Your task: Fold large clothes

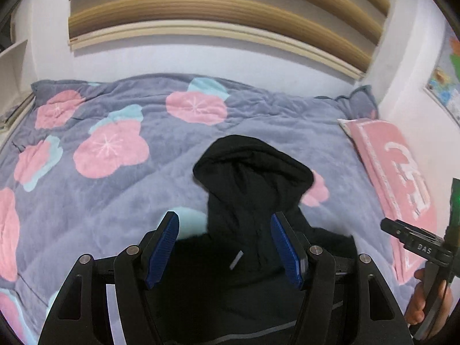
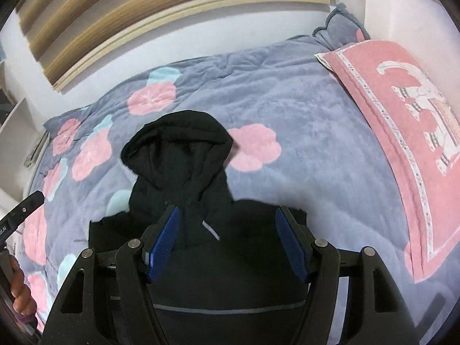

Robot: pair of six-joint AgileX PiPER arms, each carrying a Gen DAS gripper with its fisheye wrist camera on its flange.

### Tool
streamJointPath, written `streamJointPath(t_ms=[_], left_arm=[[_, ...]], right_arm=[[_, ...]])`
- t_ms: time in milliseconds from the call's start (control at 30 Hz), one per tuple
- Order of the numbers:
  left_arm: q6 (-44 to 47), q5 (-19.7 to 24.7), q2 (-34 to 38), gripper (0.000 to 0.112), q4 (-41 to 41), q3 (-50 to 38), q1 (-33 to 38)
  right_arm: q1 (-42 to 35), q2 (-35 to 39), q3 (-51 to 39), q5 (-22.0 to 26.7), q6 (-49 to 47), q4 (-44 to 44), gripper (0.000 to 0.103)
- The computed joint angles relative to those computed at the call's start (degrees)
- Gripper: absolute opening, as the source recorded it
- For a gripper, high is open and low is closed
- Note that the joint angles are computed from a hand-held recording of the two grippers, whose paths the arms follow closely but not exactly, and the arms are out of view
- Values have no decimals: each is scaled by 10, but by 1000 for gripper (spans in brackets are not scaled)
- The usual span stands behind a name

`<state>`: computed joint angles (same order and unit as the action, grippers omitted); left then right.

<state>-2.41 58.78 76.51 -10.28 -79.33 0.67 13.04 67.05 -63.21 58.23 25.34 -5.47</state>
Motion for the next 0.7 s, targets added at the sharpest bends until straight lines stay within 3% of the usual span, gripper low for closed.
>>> streamJointPath(t_ms=[367,633,667,700], left_arm=[[22,-67,308,68,-25,-145,17],[14,-64,461,68,-23,-260,20],[10,-55,486,68,-24,-286,18],[8,-50,504,68,-24,-307,18]], right_arm=[[-73,278,-94,-134,-111,49,71],[-78,462,-219,-150,-141,82,70],[-76,479,-232,-148,-144,86,63],[-74,501,-252,-142,-155,93,30]])
